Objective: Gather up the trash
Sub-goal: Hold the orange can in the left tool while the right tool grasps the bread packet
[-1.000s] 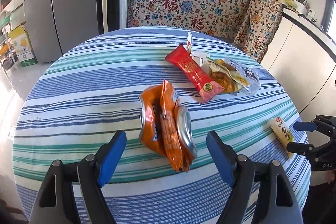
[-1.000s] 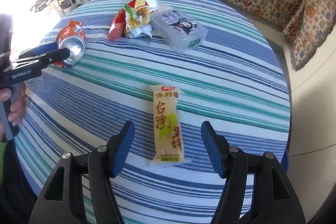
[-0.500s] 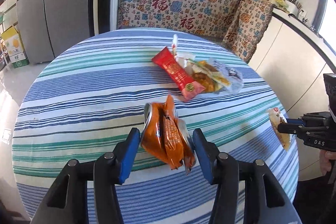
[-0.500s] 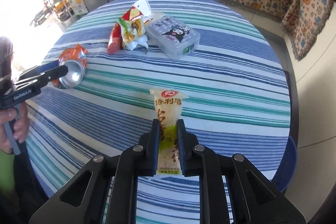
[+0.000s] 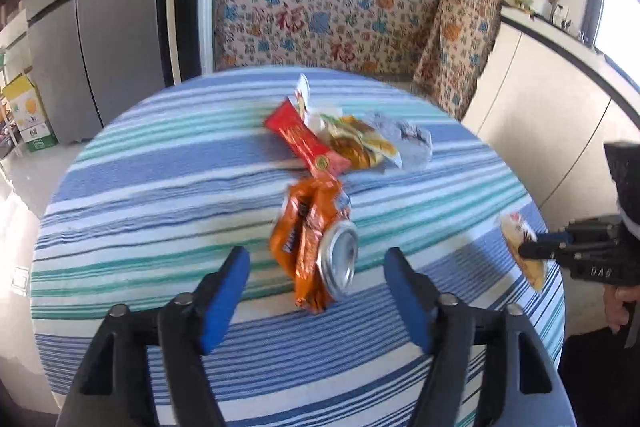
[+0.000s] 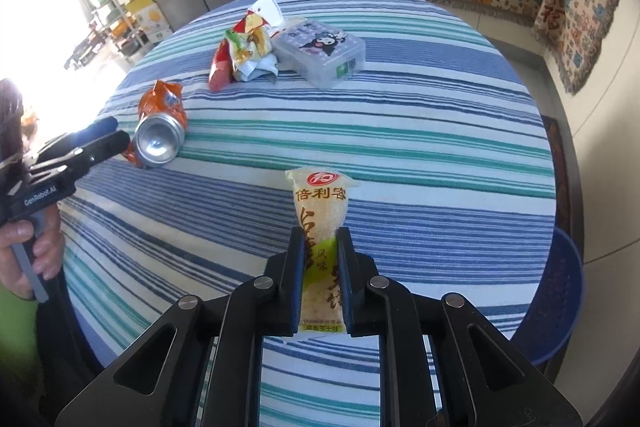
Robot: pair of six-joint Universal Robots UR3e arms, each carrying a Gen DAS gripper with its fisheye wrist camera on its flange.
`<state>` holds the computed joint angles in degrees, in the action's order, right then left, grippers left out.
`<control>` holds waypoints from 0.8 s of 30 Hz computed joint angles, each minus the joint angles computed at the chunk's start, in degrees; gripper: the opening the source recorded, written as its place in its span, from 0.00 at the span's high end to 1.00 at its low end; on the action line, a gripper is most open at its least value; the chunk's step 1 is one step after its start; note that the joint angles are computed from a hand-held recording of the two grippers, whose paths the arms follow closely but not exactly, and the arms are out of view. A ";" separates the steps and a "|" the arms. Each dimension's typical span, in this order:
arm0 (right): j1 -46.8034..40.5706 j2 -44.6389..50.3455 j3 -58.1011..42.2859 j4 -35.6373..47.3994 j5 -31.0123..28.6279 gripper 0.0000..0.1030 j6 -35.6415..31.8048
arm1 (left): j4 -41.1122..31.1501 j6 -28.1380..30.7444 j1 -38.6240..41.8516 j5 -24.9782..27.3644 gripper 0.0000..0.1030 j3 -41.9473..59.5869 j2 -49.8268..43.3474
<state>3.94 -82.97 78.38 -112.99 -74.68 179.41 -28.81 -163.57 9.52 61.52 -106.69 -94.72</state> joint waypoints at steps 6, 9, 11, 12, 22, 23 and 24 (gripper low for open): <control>0.33 0.98 -0.39 -0.58 0.10 0.86 0.12 | -8.00 2.62 0.16 -2.47 0.20 11.85 -9.83; 0.20 1.23 -0.47 -0.96 0.13 0.86 0.79 | -11.52 7.03 -0.99 -3.23 0.20 15.90 -13.15; -0.28 0.79 0.13 -1.40 0.33 0.86 0.89 | -11.17 9.86 -1.79 -3.34 0.28 15.55 -13.06; -0.49 0.65 0.17 -1.47 0.35 0.86 0.95 | -10.56 10.75 -2.43 -2.41 0.57 15.19 -12.82; -7.33 -6.28 5.90 -3.36 4.81 0.86 0.60 | -9.46 4.94 -6.25 1.04 0.60 12.76 -9.22; -8.70 -7.37 6.36 -2.99 5.08 0.86 0.03 | -9.96 4.17 -7.11 0.44 0.60 13.30 -8.77; -10.55 -8.90 7.27 -2.49 5.53 0.86 -0.76 | -10.39 3.62 -7.89 -0.20 0.60 13.90 -8.45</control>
